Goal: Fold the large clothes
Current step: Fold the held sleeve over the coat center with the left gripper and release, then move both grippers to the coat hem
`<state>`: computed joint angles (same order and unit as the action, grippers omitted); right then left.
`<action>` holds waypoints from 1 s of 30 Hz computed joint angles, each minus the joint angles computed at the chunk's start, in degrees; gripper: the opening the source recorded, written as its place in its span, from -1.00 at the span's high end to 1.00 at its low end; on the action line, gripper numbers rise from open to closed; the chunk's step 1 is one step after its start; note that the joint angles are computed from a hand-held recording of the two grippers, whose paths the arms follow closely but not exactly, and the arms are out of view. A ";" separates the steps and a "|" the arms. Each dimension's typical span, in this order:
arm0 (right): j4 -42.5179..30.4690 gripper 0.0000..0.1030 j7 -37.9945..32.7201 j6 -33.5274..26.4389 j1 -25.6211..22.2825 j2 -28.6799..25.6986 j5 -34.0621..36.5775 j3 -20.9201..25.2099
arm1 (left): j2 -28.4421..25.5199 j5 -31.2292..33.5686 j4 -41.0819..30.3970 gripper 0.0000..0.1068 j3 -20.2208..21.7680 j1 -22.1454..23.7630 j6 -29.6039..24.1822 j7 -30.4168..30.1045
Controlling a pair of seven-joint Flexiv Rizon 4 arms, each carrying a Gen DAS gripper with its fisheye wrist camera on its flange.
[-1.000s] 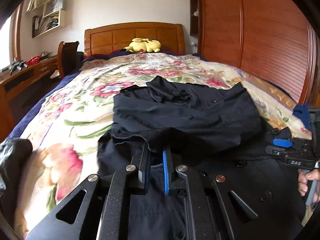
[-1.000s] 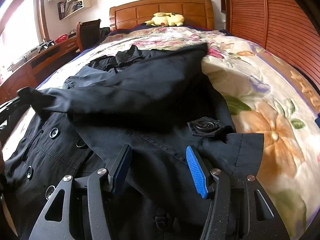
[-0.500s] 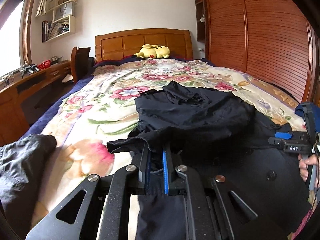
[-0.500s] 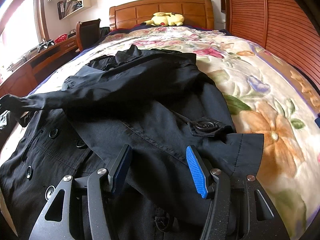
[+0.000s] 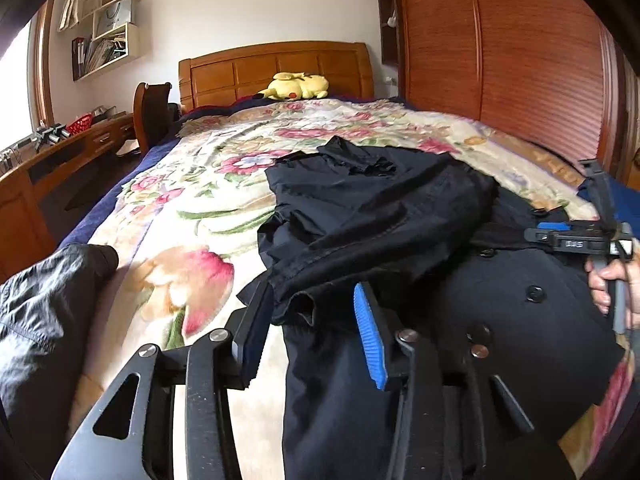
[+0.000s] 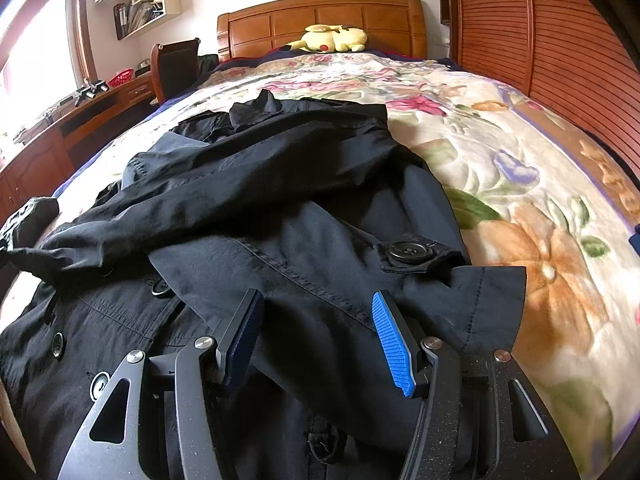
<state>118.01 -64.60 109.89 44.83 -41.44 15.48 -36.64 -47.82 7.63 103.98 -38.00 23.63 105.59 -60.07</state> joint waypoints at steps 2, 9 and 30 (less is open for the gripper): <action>-0.01 -0.14 -0.04 -0.01 -0.02 0.01 0.00 0.01 | 0.12 0.63 1.22 -0.11 -1.14 1.37 0.47 -0.14; 0.10 -0.14 0.01 0.00 0.24 -0.08 0.26 -0.28 | 0.99 1.34 2.86 -0.53 1.14 0.93 2.05 -1.79; -0.11 -0.14 2.57 -2.62 1.33 -0.57 -1.43 -2.01 | 1.04 6.37 7.70 -0.53 -0.47 5.93 4.11 -5.59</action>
<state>117.91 -62.03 107.26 46.16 -42.02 14.05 -38.65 -46.79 14.00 111.68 -38.46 29.55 109.70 -65.66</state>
